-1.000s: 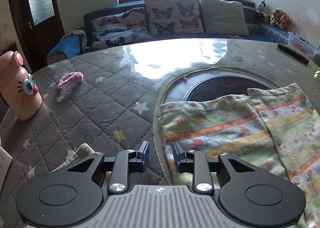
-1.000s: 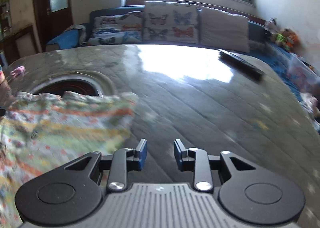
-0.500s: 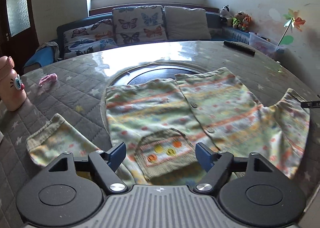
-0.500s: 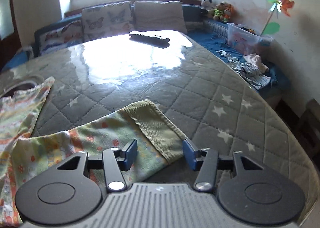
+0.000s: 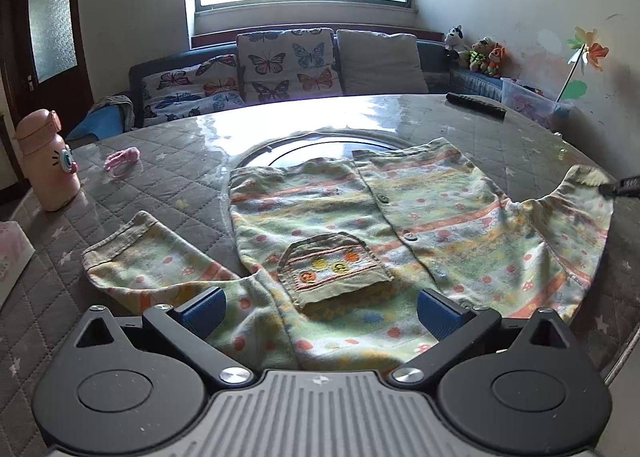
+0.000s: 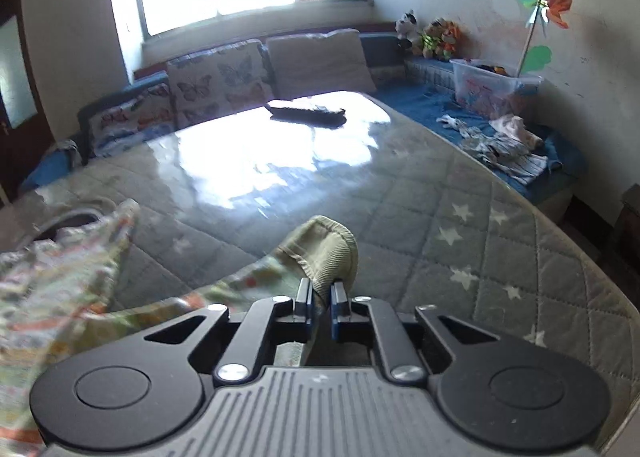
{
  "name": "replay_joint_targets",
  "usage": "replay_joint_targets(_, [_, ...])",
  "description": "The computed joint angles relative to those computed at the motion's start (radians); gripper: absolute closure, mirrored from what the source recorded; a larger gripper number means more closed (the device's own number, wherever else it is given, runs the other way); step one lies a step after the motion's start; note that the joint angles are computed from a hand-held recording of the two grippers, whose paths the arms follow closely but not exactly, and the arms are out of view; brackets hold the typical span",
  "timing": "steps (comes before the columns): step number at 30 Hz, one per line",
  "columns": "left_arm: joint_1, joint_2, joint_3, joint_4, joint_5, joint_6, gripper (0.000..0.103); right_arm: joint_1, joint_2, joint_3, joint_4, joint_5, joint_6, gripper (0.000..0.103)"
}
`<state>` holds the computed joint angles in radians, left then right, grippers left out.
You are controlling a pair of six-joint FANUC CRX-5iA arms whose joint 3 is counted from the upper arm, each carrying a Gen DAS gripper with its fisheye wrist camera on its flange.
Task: Fold clothes
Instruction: 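Pull the shirt sleeve outward with the right gripper to spread it flat, then grasp the corduroy sleeve cuff with the right gripper and lift it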
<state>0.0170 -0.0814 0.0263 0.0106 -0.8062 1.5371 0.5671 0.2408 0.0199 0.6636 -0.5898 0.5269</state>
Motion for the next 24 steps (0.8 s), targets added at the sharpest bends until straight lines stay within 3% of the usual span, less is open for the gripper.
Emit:
replay_joint_targets(6, [0.002,-0.015,-0.006,-0.063,-0.029,0.066,0.0,0.049,-0.033,0.112,-0.209,0.062,0.251,0.096])
replay_joint_targets(11, [0.027,-0.054,-0.059,-0.062,-0.018,0.087,0.0,0.113,-0.014,0.252,-0.43,0.059,0.52,0.096])
replay_joint_targets(14, [0.039,-0.078,-0.082,-0.061,-0.011,0.099,0.0,0.158,0.015,0.347,-0.576,0.038,0.694,0.096])
replay_joint_targets(22, [0.07,-0.114,-0.112,-0.079,-0.008,0.146,0.0,0.25,0.117,0.507,-0.741,-0.082,0.929,0.095])
replay_joint_targets(24, [0.077,-0.119,-0.116,-0.087,-0.011,0.159,0.0,0.257,0.143,0.544,-0.799,-0.149,0.981,0.086])
